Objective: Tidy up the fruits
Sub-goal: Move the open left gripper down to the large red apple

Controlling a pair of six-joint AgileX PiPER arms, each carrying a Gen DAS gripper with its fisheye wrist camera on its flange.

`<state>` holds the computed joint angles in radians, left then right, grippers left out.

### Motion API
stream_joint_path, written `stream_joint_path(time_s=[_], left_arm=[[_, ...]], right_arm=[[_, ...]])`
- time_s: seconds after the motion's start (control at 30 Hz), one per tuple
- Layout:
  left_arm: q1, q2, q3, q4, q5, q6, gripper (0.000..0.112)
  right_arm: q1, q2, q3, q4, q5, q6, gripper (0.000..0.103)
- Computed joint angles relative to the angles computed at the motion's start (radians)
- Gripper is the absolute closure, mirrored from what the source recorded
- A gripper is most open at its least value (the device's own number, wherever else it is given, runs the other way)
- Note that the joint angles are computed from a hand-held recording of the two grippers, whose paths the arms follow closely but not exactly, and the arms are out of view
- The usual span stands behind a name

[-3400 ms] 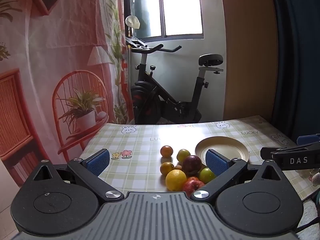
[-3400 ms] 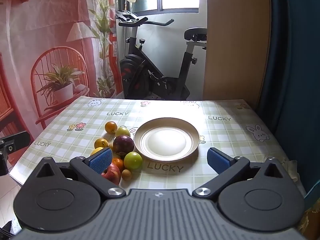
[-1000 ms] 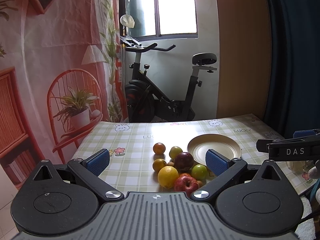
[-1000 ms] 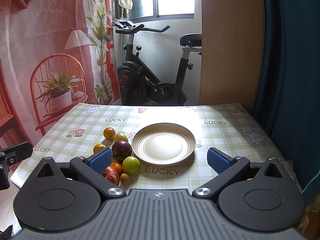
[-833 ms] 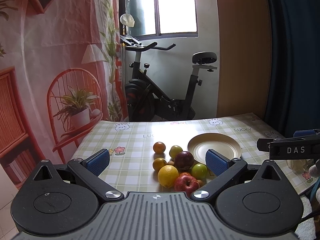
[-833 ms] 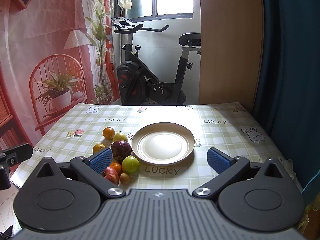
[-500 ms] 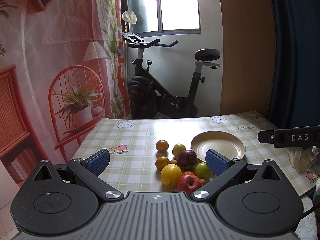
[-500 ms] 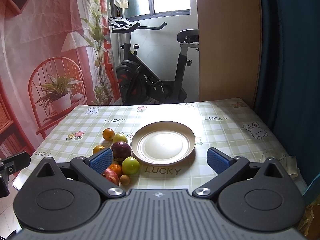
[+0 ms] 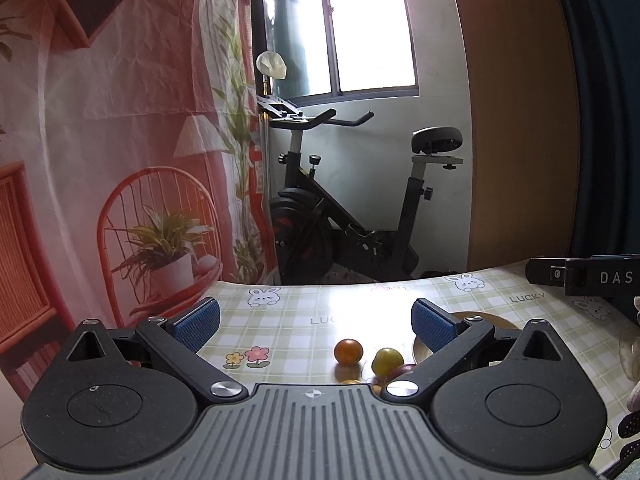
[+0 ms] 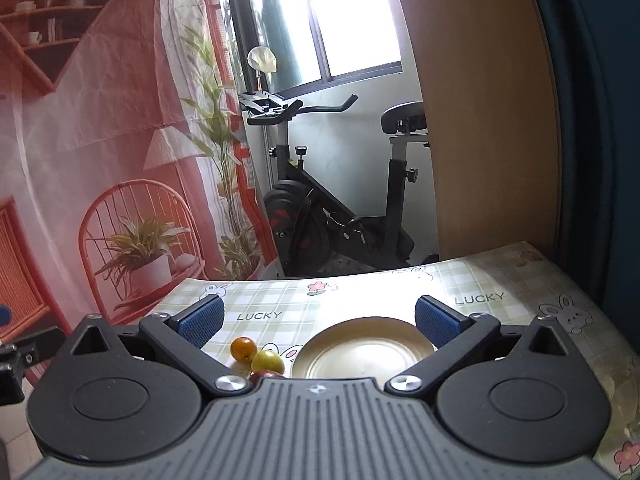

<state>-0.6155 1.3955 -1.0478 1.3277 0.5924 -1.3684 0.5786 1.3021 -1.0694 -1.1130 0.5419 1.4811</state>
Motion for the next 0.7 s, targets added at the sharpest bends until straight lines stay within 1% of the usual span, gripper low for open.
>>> stream_joint_path(time_s=[0.13,0.2,0.23,0.33,0.4,0.5,0.6,0.7], left_arm=[[0.038,0.083,-0.043,0.017,-0.033,0.022,0.011],[0.066,0.116,-0.067,-0.016,-0.065,0.063,0.015],[0.083,0.131,-0.08,-0.047,-0.083,0.092,0.016],[0.12,0.176,-0.114,-0.113,-0.104,0.134,0.016],[0.143,0.203,-0.131,-0.149,-0.123,0.162,0.018],[0.192,0.221,-0.131,-0.206,-0.186,0.212,0.018],[0.235,0.232,-0.117,-0.254,-0.264,0.235,0.018],[0.269,0.245,-0.098,-0.28,-0.328,0.219,0.019]], right_arm=[[-0.056,0.073,-0.042,0.034,-0.088,-0.079,0.0],[-0.067,0.116,-0.075,0.065,-0.104,-0.137,0.0],[-0.072,0.134,-0.089,0.078,-0.113,-0.155,0.0],[-0.095,0.189,-0.123,0.121,-0.148,-0.2,0.0],[-0.096,0.23,-0.147,0.093,-0.147,-0.179,0.0],[-0.097,0.281,-0.171,0.076,-0.141,-0.168,0.0],[-0.101,0.326,-0.193,0.124,-0.139,-0.221,0.0],[-0.11,0.361,-0.202,0.162,-0.149,-0.264,0.001]])
